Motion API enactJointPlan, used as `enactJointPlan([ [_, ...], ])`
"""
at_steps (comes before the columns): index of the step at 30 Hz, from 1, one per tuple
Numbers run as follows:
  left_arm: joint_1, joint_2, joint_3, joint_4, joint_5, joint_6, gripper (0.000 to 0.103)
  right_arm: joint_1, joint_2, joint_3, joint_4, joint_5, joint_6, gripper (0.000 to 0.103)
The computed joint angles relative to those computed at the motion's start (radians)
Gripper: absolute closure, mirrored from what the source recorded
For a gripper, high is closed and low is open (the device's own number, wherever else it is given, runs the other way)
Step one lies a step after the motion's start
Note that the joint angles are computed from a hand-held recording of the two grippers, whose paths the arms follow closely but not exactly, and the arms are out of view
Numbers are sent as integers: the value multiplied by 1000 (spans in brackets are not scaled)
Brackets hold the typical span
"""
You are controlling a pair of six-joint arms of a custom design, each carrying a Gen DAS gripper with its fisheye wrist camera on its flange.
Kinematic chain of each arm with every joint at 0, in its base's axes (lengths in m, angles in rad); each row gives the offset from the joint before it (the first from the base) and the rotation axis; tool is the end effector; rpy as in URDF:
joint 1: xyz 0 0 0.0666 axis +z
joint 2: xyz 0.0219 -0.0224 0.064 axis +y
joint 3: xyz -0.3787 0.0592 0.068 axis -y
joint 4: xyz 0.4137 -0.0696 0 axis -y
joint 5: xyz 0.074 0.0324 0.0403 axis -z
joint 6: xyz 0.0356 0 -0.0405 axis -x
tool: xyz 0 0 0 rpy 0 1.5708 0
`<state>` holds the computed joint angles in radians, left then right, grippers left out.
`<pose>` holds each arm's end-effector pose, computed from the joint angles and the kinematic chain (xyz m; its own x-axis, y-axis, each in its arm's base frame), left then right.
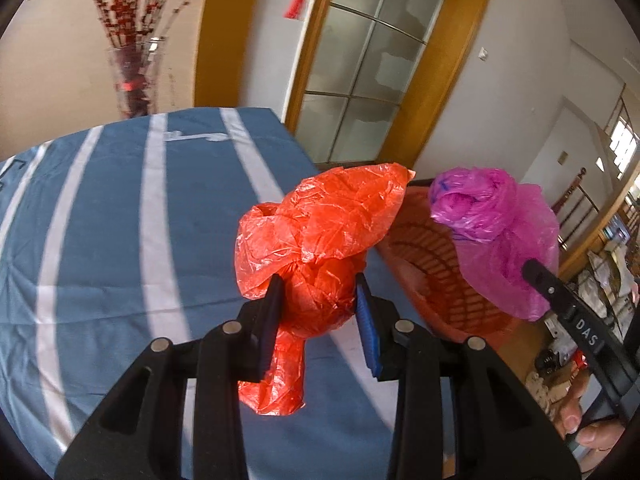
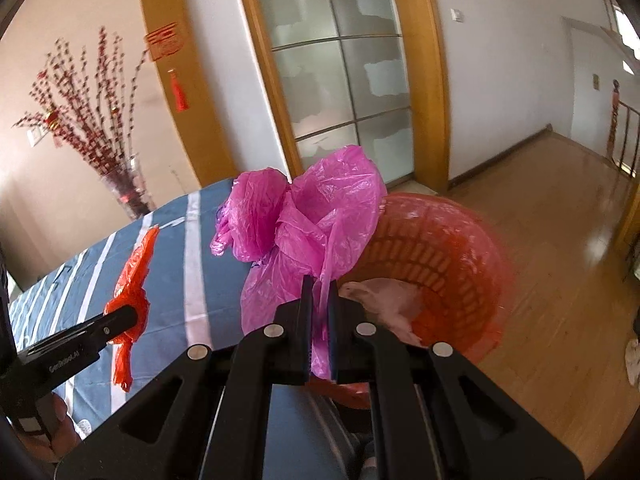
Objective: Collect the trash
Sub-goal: 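Carry both bags over the red basket and open both tools to drop them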
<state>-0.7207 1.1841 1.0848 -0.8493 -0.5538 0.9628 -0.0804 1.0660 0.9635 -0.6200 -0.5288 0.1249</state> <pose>0.3234 -0.2597 0.3811 -0.6204 -0.3842 -0.6837 -0.3121 0.9207 -0.2343 0.3884 -0.0137 0.3832 -0.6156 -0.0583 -0.7859 -0.3876 0.8907 0.2376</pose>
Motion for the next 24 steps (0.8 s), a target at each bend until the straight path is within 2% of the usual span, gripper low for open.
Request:
enactJointPlan([
  [12, 5, 159, 126, 100, 103, -82, 68, -103, 83, 42, 43, -38, -52, 96],
  [24, 56, 328, 283, 149, 221, -143, 65, -134, 174, 118, 83, -71, -128, 95],
])
